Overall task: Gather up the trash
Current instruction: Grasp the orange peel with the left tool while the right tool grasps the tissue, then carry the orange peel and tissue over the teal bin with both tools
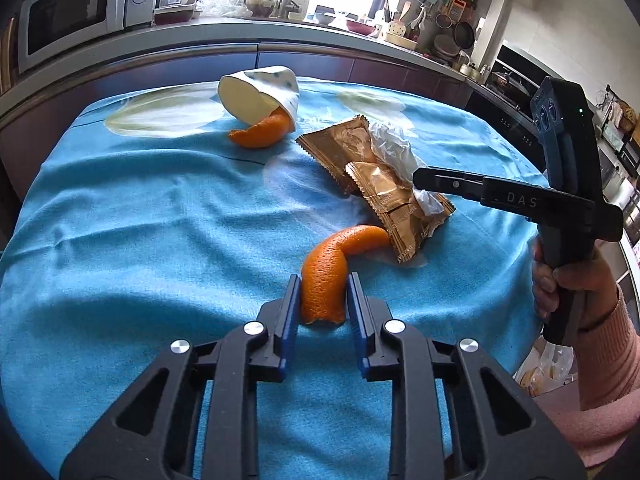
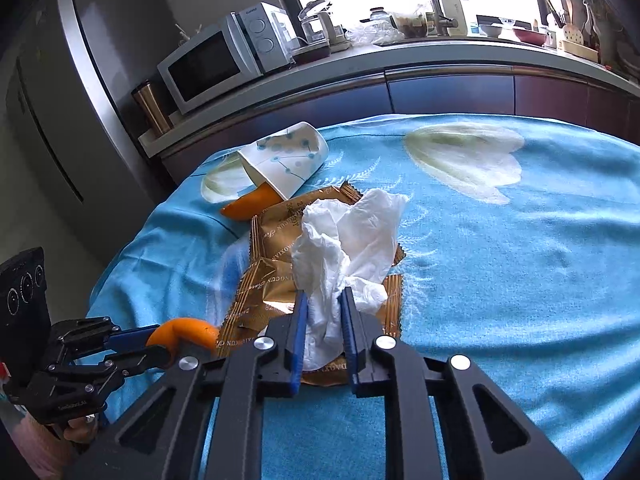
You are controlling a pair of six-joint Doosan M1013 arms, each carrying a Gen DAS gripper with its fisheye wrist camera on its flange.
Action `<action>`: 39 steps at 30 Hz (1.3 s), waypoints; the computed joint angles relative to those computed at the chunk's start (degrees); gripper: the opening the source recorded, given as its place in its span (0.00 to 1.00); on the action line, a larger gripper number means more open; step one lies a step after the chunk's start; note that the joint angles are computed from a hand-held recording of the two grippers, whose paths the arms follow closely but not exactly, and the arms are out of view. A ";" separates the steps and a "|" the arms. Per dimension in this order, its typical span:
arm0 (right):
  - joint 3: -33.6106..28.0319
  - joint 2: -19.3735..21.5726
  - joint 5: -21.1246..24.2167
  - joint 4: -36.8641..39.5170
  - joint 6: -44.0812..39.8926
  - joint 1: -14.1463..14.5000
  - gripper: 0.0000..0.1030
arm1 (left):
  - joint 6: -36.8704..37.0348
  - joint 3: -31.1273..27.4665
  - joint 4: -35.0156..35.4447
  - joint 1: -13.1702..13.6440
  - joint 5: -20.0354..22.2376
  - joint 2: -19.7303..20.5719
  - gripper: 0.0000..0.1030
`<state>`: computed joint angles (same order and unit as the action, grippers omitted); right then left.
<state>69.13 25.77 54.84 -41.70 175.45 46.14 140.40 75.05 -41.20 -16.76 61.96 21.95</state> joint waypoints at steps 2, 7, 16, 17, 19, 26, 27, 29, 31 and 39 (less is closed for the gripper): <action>0.30 -0.28 -0.20 -0.66 0.61 0.10 0.07 | -0.17 0.10 -0.15 0.04 -0.16 -0.04 0.20; 0.65 -0.90 -0.84 -2.83 1.88 0.49 0.03 | 0.47 0.88 -0.90 0.27 -0.59 -0.63 0.17; -0.14 -0.88 -1.65 -4.37 1.59 0.96 0.02 | 0.79 1.92 -2.79 1.24 -1.68 -1.88 0.15; -0.06 -0.91 -1.94 -4.34 1.73 0.93 0.02 | 0.85 2.01 -3.00 1.39 -1.83 -2.01 0.15; -0.07 -0.86 -1.99 -3.92 1.67 0.87 0.03 | 0.95 2.19 -3.39 1.66 -1.98 -2.21 0.15; -0.24 -0.17 -2.32 -1.17 2.12 0.24 0.40 | 0.02 2.22 -3.28 2.36 -1.89 -2.25 0.15; -0.16 -0.12 -2.59 -0.60 2.15 0.05 0.40 | -0.12 2.21 -3.20 2.43 -1.96 -2.23 0.15; -0.02 -0.03 -2.86 0.02 2.11 -0.15 0.20 | -0.44 2.31 -2.97 2.53 -2.23 -2.27 0.15; 0.00 0.03 -3.13 0.35 1.58 -0.20 0.09 | -0.83 2.31 -2.89 2.72 -2.31 -2.26 0.15; -0.51 -0.29 -2.93 -4.02 2.24 0.82 0.02 | -1.17 2.58 -3.95 3.85 -2.92 -2.69 0.14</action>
